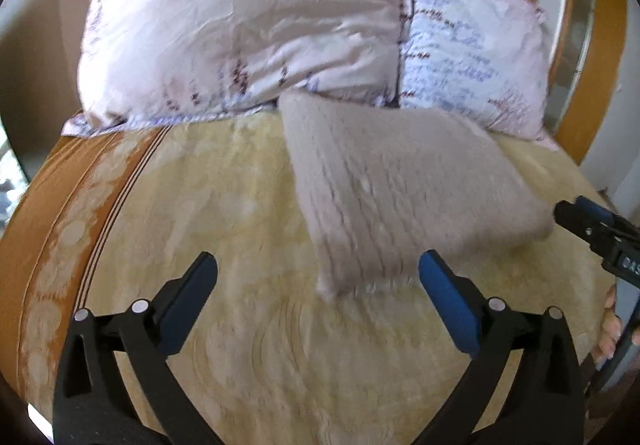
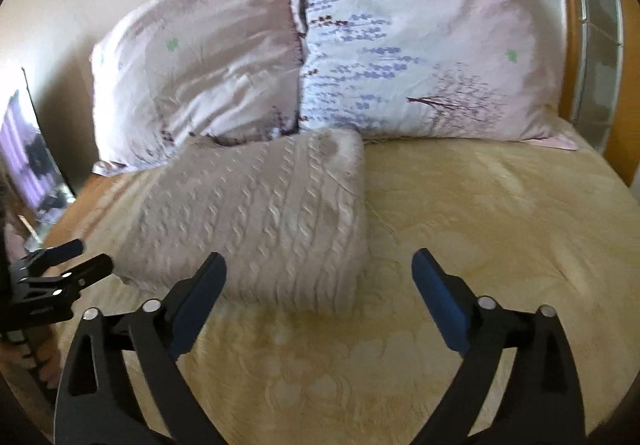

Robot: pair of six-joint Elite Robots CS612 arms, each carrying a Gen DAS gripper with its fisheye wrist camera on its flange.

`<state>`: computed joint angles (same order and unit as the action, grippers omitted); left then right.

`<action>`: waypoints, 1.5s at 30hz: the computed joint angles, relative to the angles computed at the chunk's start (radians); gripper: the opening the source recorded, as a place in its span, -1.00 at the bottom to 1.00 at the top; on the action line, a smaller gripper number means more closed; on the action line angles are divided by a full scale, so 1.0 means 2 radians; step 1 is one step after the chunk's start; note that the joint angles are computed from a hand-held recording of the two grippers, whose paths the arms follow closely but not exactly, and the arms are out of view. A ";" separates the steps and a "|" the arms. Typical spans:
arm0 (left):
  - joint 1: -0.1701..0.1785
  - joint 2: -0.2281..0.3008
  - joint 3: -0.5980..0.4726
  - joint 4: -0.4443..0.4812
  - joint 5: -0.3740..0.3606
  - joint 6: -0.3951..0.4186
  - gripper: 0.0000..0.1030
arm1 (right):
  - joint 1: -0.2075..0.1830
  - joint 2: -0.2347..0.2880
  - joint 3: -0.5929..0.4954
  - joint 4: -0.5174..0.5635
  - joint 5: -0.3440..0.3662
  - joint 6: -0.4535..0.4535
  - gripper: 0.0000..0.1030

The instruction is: Fold small clothes

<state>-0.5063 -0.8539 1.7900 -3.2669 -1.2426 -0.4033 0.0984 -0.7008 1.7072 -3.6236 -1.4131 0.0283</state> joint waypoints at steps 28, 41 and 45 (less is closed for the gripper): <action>-0.017 0.005 -0.019 0.133 0.040 -0.046 0.96 | 0.024 0.011 -0.013 0.080 -0.064 -0.014 0.97; -0.012 0.006 -0.019 0.127 0.018 -0.055 0.97 | 0.030 0.011 -0.022 0.128 -0.083 -0.010 0.97; -0.012 0.006 -0.020 0.128 0.016 -0.054 0.97 | 0.029 0.011 -0.022 0.127 -0.083 -0.010 0.97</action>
<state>-0.5294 -0.8409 1.7507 -3.0105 -1.2111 -0.5110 0.1572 -0.6783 1.6635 -3.3694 -1.5792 0.0081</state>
